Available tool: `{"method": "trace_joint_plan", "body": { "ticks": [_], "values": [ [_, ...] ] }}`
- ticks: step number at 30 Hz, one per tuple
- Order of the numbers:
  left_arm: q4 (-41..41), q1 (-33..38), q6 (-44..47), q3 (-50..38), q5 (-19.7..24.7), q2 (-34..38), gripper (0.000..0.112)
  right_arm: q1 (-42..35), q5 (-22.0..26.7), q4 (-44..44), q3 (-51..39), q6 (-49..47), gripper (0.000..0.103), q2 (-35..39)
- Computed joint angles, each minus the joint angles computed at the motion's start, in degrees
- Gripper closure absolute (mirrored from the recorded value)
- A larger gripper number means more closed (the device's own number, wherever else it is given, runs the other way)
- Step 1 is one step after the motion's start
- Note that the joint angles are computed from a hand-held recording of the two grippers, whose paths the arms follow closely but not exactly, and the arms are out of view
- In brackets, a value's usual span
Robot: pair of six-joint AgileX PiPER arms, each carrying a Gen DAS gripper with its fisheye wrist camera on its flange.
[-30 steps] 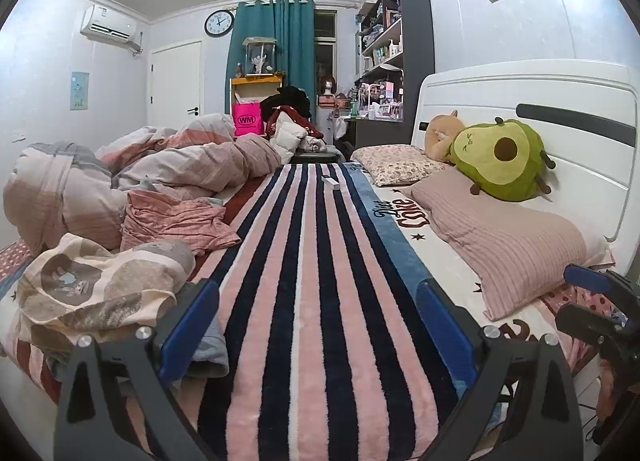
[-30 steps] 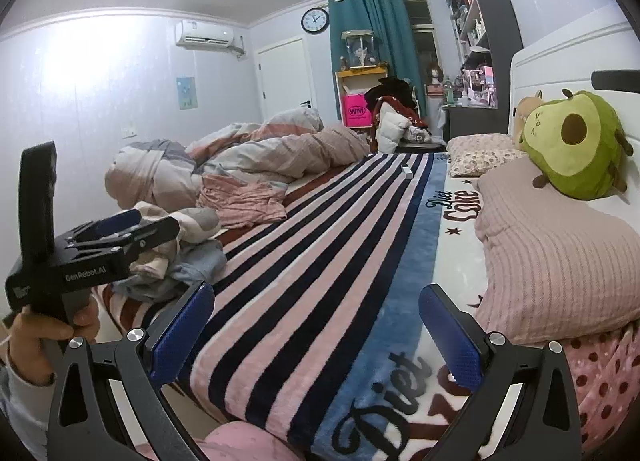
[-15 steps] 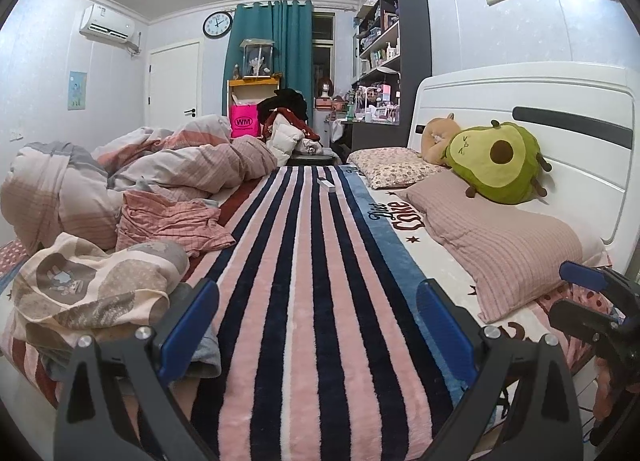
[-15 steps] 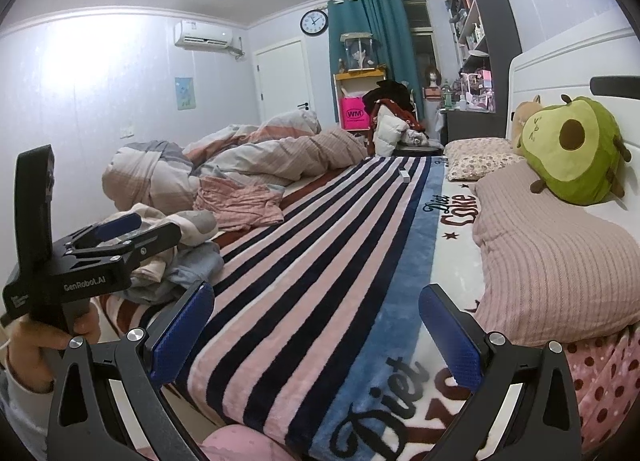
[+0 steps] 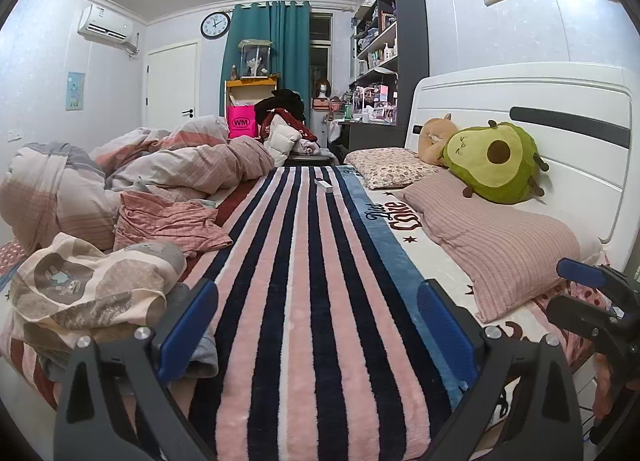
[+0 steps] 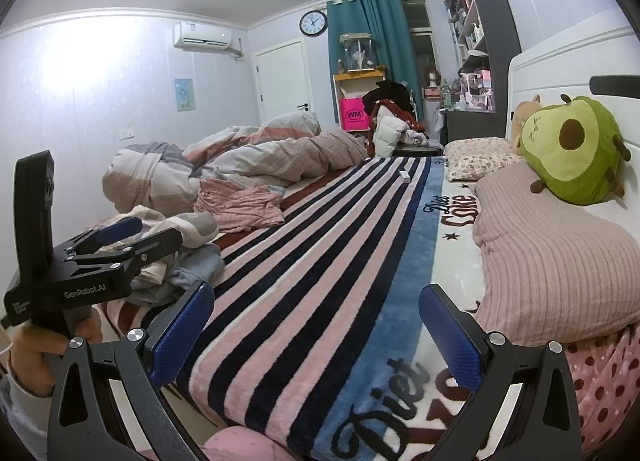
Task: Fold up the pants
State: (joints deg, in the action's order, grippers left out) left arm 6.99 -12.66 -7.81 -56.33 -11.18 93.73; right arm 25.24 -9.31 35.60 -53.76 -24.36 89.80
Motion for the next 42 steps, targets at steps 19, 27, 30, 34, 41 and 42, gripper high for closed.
{"method": "trace_joint_plan", "body": {
  "ticks": [19, 27, 30, 34, 41, 42],
  "values": [
    [-1.5, -0.2, 1.4, 0.0, 0.0, 0.0, 0.013, -0.4, 0.1, -3.2, 0.2, 3.3, 0.001, 0.0],
    [-0.5, -0.1, 0.4, 0.0, 0.0, 0.0, 0.013, -0.3, 0.3, -1.8, -0.2, 2.3, 0.001, 0.1],
    [-0.5, -0.1, 0.4, 0.0, 0.0, 0.0, 0.013, -0.2, 0.3, -1.3, -0.3, 1.9, 0.001, 0.2],
    [-1.0, -0.1, 0.8, 0.0, 0.0, -0.1, 0.013, -0.3, 0.2, -2.4, -0.1, 3.0, 0.001, 0.1],
    [-4.5, -1.0, 4.4, 0.6, -0.1, -0.3, 0.013, -0.2, 0.2, -1.5, -0.3, 2.2, 0.001, 0.2],
    [-5.7, -1.2, 5.5, 0.8, -0.2, -0.4, 0.013, -0.4, 0.2, -2.8, -0.1, 3.6, 0.001, 0.2]
  ]
}}
